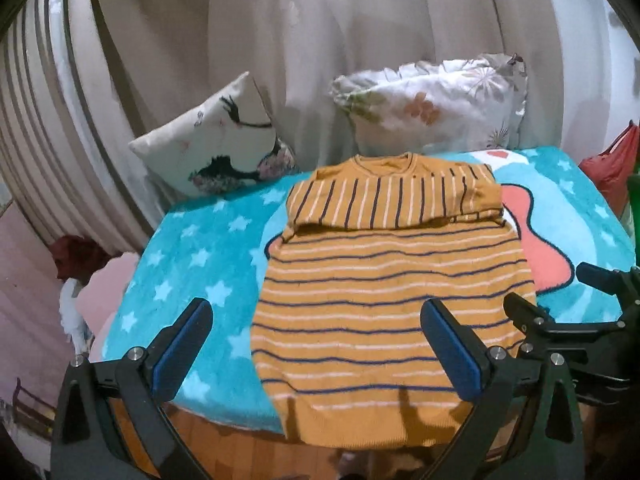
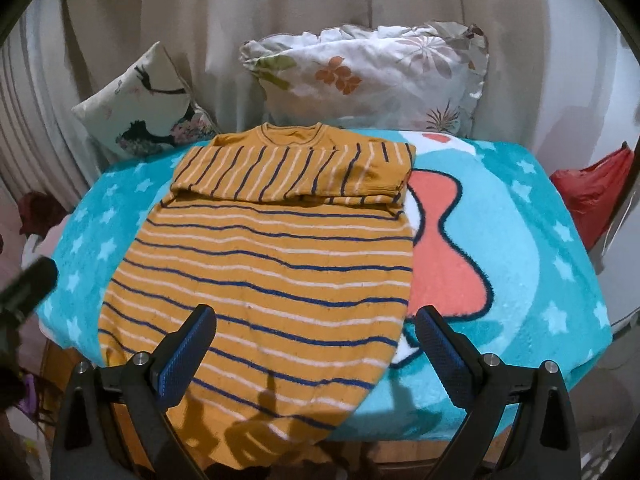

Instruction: Fold small clothes

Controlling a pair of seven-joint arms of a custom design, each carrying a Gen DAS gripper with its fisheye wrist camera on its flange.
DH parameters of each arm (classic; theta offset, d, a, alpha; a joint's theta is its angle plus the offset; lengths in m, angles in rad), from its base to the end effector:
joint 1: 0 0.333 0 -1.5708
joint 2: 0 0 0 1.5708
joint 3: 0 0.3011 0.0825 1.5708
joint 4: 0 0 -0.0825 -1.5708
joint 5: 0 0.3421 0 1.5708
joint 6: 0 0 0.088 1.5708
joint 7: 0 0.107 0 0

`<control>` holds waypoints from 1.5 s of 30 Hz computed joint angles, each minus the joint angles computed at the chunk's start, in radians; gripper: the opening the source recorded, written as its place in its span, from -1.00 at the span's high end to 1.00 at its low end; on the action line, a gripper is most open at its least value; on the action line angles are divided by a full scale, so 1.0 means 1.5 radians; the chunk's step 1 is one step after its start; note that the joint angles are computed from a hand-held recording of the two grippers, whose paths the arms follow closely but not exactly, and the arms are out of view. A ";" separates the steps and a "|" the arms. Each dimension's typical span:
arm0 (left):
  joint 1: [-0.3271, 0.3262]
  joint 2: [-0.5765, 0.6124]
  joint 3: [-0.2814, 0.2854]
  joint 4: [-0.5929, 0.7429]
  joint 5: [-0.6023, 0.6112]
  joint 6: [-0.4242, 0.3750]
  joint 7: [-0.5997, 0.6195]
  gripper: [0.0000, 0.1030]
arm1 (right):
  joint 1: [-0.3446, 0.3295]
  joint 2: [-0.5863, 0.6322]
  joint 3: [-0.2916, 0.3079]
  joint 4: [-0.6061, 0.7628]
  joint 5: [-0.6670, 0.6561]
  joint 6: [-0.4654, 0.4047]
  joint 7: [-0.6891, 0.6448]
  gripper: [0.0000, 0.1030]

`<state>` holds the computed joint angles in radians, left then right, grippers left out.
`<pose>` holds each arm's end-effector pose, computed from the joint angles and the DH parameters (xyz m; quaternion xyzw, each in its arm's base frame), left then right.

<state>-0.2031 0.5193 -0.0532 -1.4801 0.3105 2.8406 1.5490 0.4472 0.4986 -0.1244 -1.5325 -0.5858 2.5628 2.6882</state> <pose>0.6790 -0.1854 0.4791 -0.4753 0.7758 -0.2680 0.3170 0.6446 0.2415 0.4316 -0.5366 0.7691 -0.2574 0.2328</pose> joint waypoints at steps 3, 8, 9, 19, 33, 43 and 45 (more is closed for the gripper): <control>-0.003 -0.006 0.005 -0.010 0.003 0.000 -0.009 -1.00 | -0.001 0.001 0.003 -0.001 0.003 0.001 -0.005 -0.97; 0.012 -0.002 -0.016 -0.001 -0.020 -0.034 0.009 -1.00 | -0.009 0.008 0.013 0.000 0.028 0.005 -0.031 -0.97; 0.014 0.000 -0.019 0.002 -0.025 -0.041 0.012 -1.00 | -0.009 0.009 0.012 0.000 0.031 0.005 -0.034 -0.97; 0.015 0.015 -0.021 0.020 -0.042 -0.075 0.023 -1.00 | 0.006 0.024 0.006 0.024 0.033 -0.014 -0.046 -0.97; 0.028 0.037 -0.034 0.057 -0.074 -0.127 0.044 -1.00 | 0.004 0.050 0.013 0.061 0.065 -0.039 -0.083 -0.97; 0.028 0.052 -0.036 0.084 -0.085 -0.154 0.052 -1.00 | 0.004 0.066 0.015 0.085 0.087 -0.053 -0.106 -0.97; 0.028 0.056 -0.036 0.091 -0.086 -0.161 0.053 -1.00 | 0.005 0.069 0.015 0.090 0.091 -0.057 -0.108 -0.97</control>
<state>-0.1615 0.6037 -0.1068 -1.3439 0.1815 2.5990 1.6283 0.4548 0.6027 -0.1025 -1.3981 -0.4496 2.4777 2.5256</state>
